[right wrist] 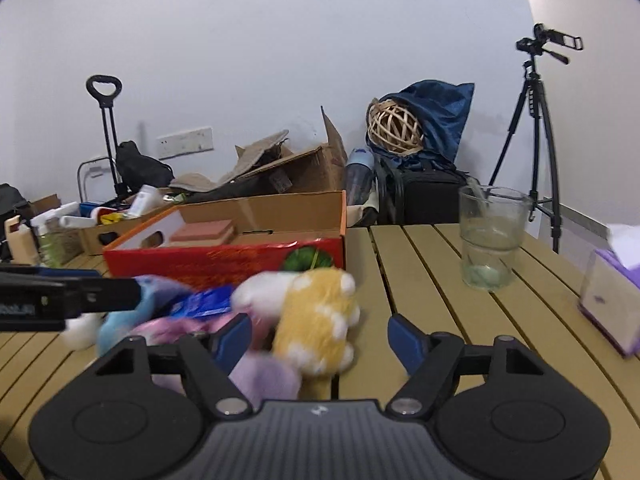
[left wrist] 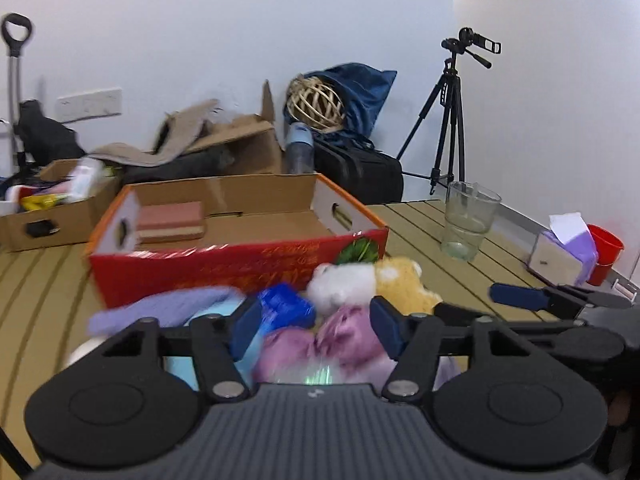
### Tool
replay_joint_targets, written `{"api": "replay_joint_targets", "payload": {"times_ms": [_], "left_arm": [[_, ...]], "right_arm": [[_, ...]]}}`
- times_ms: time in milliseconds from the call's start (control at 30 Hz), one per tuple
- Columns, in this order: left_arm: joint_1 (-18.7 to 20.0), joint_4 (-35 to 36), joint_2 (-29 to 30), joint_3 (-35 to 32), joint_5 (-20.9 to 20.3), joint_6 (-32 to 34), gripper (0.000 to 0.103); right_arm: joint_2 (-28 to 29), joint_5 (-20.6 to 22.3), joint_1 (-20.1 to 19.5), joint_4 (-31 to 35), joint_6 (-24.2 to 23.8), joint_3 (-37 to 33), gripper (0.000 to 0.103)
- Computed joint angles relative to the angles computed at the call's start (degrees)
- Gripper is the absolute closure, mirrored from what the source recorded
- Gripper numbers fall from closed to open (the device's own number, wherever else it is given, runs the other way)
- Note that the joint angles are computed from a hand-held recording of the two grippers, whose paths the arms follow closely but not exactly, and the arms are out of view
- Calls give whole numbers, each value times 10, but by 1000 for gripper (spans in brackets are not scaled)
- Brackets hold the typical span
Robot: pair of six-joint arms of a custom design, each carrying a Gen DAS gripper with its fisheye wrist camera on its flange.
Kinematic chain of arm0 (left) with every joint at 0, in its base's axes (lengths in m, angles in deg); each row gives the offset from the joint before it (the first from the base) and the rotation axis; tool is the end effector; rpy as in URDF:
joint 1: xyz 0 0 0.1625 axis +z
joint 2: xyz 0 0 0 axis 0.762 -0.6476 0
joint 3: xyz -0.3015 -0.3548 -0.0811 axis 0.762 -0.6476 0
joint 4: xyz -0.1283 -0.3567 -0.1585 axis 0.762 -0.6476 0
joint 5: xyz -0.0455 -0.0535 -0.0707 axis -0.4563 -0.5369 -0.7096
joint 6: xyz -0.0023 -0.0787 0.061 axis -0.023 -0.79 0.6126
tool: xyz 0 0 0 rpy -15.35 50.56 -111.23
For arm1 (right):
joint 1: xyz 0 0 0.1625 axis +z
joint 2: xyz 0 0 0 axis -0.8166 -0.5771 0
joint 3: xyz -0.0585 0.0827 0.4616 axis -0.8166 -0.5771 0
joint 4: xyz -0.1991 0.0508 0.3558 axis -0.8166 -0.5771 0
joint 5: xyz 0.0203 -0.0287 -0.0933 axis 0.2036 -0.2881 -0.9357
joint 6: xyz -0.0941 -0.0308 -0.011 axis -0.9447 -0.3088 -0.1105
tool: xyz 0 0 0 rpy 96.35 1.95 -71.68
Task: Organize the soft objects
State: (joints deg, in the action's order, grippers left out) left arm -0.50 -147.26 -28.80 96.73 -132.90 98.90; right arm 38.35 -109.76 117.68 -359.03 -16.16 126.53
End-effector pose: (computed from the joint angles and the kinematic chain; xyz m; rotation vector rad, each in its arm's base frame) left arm -0.2491 -0.5373 -0.0954 1.3617 2.4462 -0.9152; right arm -0.0739 -0.4316 0.1652 0.1573 -1.9118 1.4311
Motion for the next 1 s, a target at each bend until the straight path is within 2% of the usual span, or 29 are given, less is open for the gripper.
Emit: {"api": "replay_joint_targets", "payload": {"times_ms": [133, 200, 233, 267, 333, 467, 533, 567, 700, 867, 1000], "left_arm": [[12, 117, 32, -95, -9, 1, 43], [19, 154, 47, -125, -11, 9, 41], [24, 177, 52, -138, -17, 12, 40], [26, 191, 55, -145, -21, 10, 39], [36, 216, 58, -159, -49, 5, 37], [42, 249, 57, -177, -78, 5, 33], [45, 262, 60, -189, -84, -4, 35], [48, 270, 59, -191, -89, -5, 42], [51, 273, 61, -194, -95, -1, 58], [51, 248, 51, -179, -113, -8, 62], [40, 184, 33, -145, -121, -18, 62]], "right_arm": [[-23, -27, 11, 114, -14, -56, 33], [-23, -26, 7, 141, -17, -66, 42], [-24, -25, 4, 153, -15, -67, 50], [-28, -6, -4, 164, -8, -63, 58], [-36, 18, -14, 168, 12, -58, 59], [-56, 72, -42, 194, 60, -49, 61], [-65, 94, -52, 203, 74, -45, 62], [-70, 105, -58, 211, 82, -43, 63], [-71, 120, -68, 204, 88, -43, 63], [-68, 124, -64, 171, 81, -32, 64], [-70, 136, -52, 132, 70, -15, 64]]}}
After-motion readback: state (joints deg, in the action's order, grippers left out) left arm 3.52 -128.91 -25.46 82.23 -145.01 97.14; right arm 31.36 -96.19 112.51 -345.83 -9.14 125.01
